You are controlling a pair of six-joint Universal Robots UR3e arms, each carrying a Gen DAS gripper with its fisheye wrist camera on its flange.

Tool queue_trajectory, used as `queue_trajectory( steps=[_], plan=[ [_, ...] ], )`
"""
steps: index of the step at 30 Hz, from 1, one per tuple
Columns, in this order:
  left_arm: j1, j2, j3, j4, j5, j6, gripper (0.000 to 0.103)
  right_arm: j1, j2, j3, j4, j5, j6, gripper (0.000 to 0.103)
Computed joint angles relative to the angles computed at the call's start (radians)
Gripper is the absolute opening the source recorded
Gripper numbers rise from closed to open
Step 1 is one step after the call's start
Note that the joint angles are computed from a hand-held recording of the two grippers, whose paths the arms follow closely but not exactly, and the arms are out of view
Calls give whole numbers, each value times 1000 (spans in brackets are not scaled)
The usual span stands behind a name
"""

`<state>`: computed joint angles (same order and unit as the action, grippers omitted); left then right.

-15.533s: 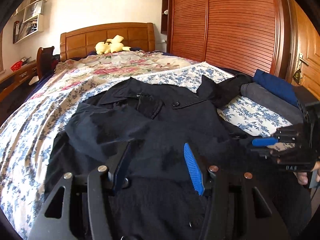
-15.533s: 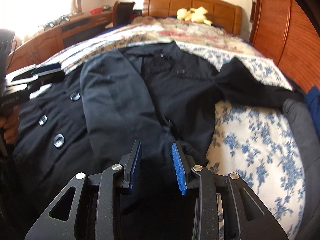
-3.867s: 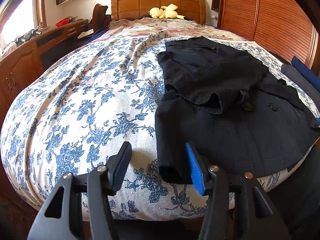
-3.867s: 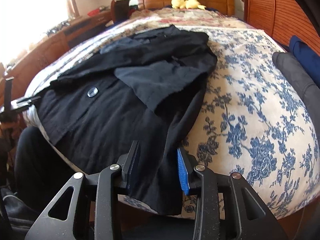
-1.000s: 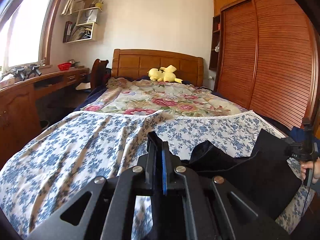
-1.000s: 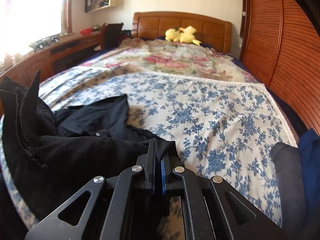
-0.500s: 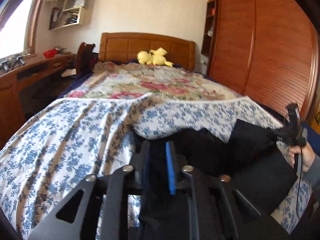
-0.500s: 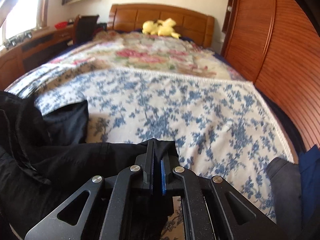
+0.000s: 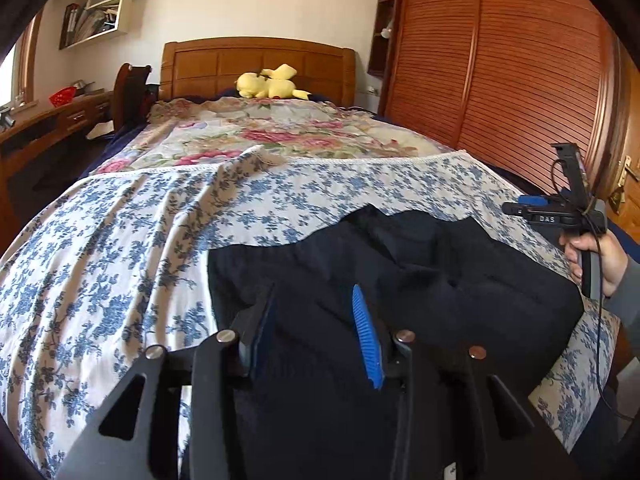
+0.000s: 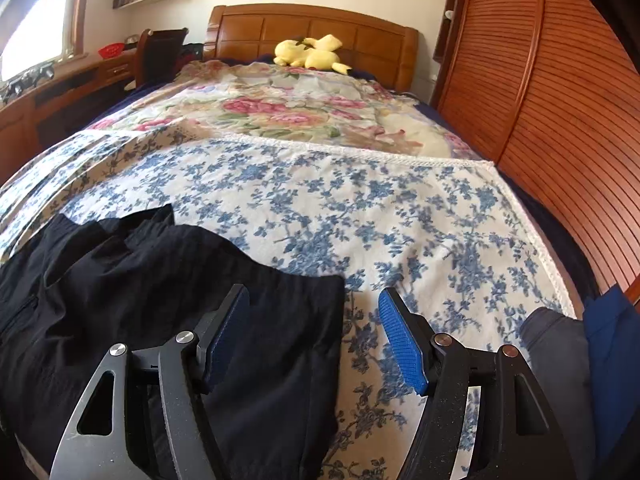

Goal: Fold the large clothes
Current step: 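Lift the hem with both grippers and fold it over toward the collar, then open both grippers and release the folded coat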

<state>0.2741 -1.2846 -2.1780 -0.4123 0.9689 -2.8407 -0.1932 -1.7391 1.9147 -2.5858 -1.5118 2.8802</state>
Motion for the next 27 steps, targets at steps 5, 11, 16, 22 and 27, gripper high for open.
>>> queue_trajectory(
  steps=[5,11,16,22,27],
  plan=[
    [-9,20,-56,52,-3,-37,38,23,53,-29,26,3,6,69],
    [-28,16,-93,65,10,-18,38,36,217,-120,35,-50,20,69],
    [-46,9,-102,75,21,-14,38,13,368,-221,113,-119,60,69],
    [-53,9,-101,70,8,-7,38,-86,379,-247,215,76,30,23],
    [-66,-6,-95,76,14,-8,38,-50,333,-246,171,65,-18,2]
  ],
)
